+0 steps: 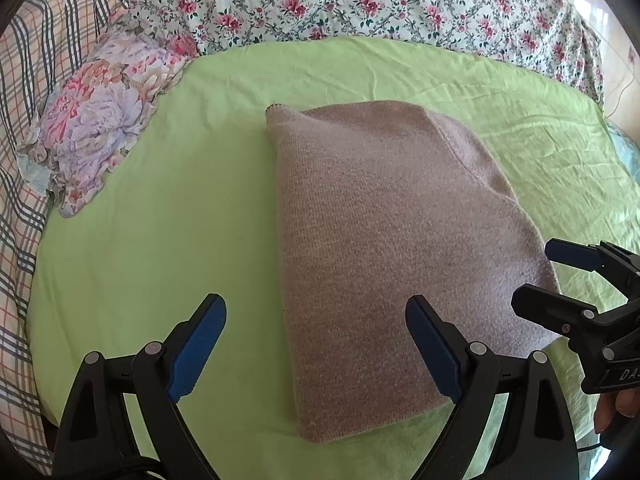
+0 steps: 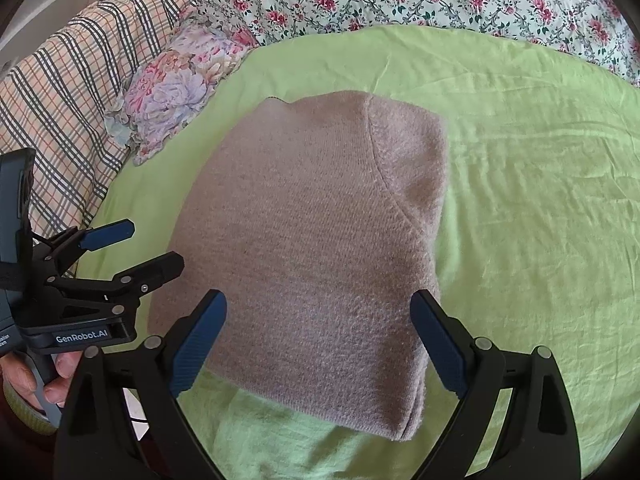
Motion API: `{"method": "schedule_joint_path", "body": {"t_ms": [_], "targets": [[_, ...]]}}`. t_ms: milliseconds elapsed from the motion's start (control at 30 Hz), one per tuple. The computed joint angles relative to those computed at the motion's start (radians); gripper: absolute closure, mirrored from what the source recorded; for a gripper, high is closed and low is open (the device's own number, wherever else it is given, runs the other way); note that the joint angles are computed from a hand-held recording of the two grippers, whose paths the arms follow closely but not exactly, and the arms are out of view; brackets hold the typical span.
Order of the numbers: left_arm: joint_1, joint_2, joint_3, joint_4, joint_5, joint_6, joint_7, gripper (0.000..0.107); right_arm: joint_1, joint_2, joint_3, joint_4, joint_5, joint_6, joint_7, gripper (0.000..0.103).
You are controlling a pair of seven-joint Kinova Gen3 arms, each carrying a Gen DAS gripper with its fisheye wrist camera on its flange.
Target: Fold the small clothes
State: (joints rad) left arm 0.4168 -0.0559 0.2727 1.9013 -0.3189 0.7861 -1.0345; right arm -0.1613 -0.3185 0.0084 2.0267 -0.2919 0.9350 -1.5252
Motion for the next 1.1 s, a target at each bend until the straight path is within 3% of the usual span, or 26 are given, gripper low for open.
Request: {"method": "schedule_joint_path", "body": {"t_ms": [1100], "targets": [[0.006, 0.008, -0.004, -0.007, 0.002, -0.016, -0.013, 0.015, 0.000, -0.003, 0.013, -0.008, -0.024, -0.003, 0.007, 0.010]]}}
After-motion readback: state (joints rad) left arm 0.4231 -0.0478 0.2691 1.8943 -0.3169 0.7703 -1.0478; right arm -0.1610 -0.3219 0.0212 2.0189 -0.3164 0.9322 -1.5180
